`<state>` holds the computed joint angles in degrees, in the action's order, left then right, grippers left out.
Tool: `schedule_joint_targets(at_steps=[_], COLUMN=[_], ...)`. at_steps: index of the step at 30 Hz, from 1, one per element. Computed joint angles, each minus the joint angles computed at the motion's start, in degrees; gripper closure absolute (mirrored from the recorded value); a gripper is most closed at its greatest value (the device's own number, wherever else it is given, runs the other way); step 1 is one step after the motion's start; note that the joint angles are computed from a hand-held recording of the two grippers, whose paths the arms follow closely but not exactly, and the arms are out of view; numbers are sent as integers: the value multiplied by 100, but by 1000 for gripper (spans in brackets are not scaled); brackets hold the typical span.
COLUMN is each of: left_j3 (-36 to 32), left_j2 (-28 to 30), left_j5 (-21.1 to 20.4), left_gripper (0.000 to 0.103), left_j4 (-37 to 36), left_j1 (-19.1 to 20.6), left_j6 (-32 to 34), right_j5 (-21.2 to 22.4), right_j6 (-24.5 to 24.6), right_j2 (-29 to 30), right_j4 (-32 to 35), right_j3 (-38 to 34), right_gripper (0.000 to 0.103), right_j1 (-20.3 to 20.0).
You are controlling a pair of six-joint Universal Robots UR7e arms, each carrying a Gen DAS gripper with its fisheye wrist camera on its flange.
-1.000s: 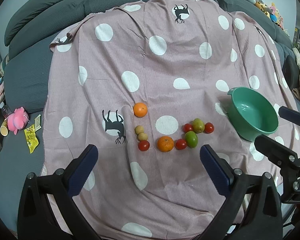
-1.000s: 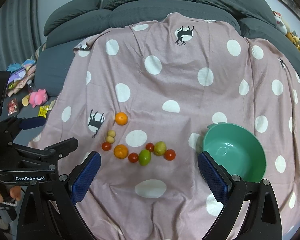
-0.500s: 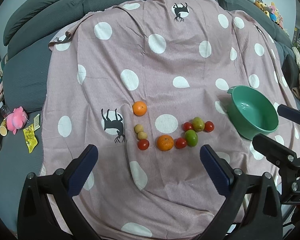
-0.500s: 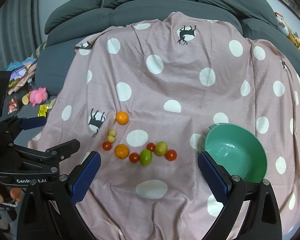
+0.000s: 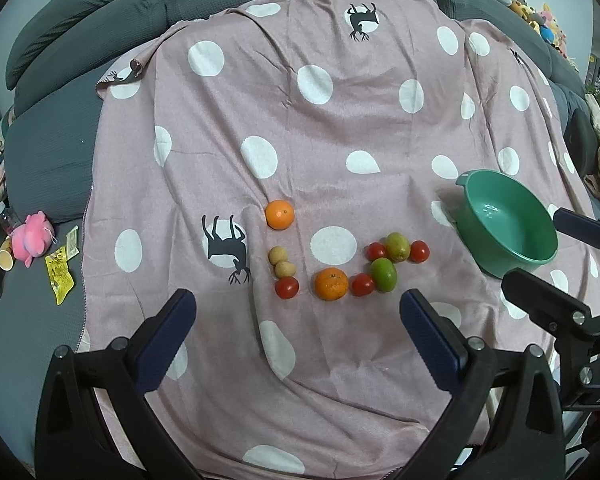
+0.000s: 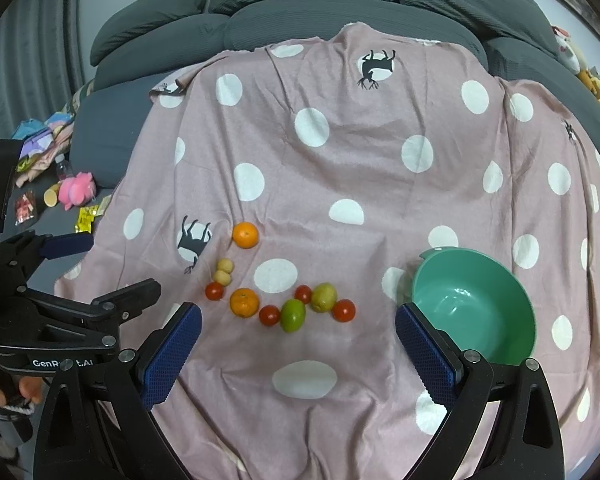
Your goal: Organize fruits
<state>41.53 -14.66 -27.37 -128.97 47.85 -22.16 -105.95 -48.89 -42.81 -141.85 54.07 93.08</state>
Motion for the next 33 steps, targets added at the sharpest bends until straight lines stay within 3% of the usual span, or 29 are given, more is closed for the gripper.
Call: schedule_joint_targets(at_steps=[4,10,16,22,26,33], left_j3=[124,554,822,1073,647,-1125], left_j2=[-56,-226,-269,-333,-65,816], left_j5=[-168,-1039,-1358,-1872,-1983,-1854], left_gripper=[1,1,1,6,13,34], left_j4=[-145,-943,-1195,-1580,-1543,73], left_j1=[65,265,467,671,738,931], left_j6=[45,127,185,286,654,805], right_j5=[-10,67,192,352,549,824], right_j6=[25,148,404,659,713,593], right_j2=[39,212,496,822,986,1230], right_j4=[40,443,1020,1730,2084,2225], right_j3=[7,-211,-621,-1130,-1394,-1795], right_gripper=[4,4,5,13,23,25], right_j1=[-20,-135,-318,-494,-580,-637])
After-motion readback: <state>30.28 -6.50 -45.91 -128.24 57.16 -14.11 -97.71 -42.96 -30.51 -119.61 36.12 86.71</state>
